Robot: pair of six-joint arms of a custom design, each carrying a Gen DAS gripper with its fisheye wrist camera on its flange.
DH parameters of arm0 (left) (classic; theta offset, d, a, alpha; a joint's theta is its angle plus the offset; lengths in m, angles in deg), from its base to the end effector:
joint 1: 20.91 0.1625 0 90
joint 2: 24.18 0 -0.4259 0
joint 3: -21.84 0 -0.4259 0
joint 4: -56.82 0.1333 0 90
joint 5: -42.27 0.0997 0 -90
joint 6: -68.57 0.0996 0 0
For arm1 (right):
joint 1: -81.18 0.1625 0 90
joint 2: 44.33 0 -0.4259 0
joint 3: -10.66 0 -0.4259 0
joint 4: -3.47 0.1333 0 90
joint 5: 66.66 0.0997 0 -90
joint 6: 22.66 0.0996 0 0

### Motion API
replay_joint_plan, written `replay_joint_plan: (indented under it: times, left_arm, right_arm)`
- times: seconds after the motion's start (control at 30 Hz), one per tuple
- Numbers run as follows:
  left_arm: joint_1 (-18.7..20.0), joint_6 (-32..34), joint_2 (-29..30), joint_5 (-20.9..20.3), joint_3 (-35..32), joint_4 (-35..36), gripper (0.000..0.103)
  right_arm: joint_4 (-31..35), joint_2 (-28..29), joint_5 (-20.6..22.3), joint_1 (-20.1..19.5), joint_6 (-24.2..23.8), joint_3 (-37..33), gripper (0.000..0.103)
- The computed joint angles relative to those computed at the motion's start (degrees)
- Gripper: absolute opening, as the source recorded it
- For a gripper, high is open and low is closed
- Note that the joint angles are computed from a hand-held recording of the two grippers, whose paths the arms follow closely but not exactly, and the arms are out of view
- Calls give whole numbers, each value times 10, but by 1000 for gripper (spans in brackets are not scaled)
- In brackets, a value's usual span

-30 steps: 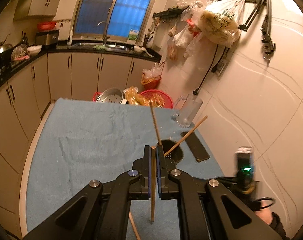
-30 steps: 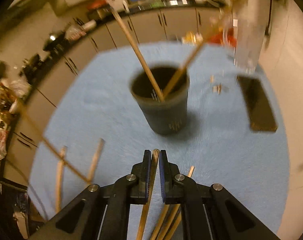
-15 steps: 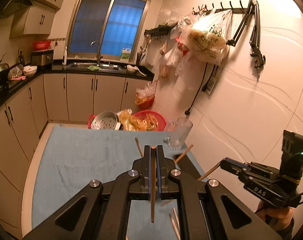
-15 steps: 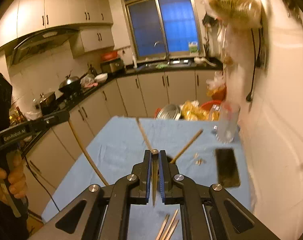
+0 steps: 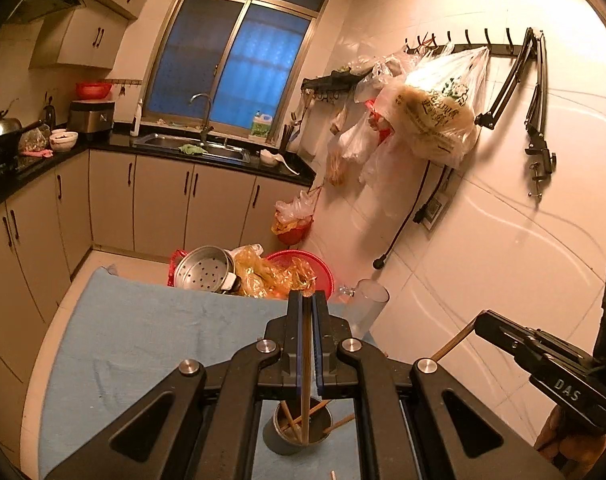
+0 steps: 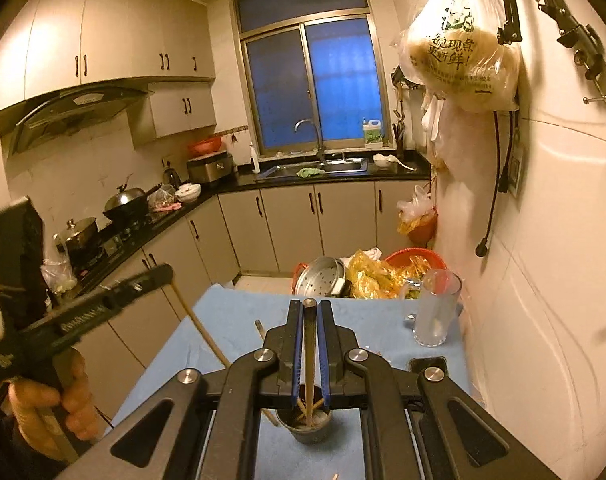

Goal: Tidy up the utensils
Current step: 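Raise the left tool's chopstick above the holder while the right tool carries its chopstick there, then open the left tool over the holder while the right tool releases its chopstick inside, then lower the left tool around a chopstick while the right tool closes on another chopstick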

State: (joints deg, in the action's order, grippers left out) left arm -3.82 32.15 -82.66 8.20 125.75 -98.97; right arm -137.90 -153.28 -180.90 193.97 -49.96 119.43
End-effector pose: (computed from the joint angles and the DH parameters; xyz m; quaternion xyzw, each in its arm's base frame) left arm -0.5430 -0.3927 0.2045 0.1935 0.8516 -0.4668 0.1396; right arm 0.2482 -0.3521 0.5883 0.2900 -0.8363 0.4174 0.2057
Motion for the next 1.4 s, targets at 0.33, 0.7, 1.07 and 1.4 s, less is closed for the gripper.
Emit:
replay_joint_plan:
  times: [0.33,0.7,1.07,1.4]
  left_arm:
    - [36,-34,17,-32,13,7,5]
    - [57,-96,13,-62,35,43,5]
    - [57,-128,5,-74,52,44,25]
    - [-2,-211,-73,-42,128,190,80]
  right_arm:
    - [1,3,24,-60,-19,37,8]
    - [2,-6,46,-116,-25,77,8]
    - [-19,-25,49,-120,-25,89,45]
    - [44,-146,133,-167,-31,142,78]
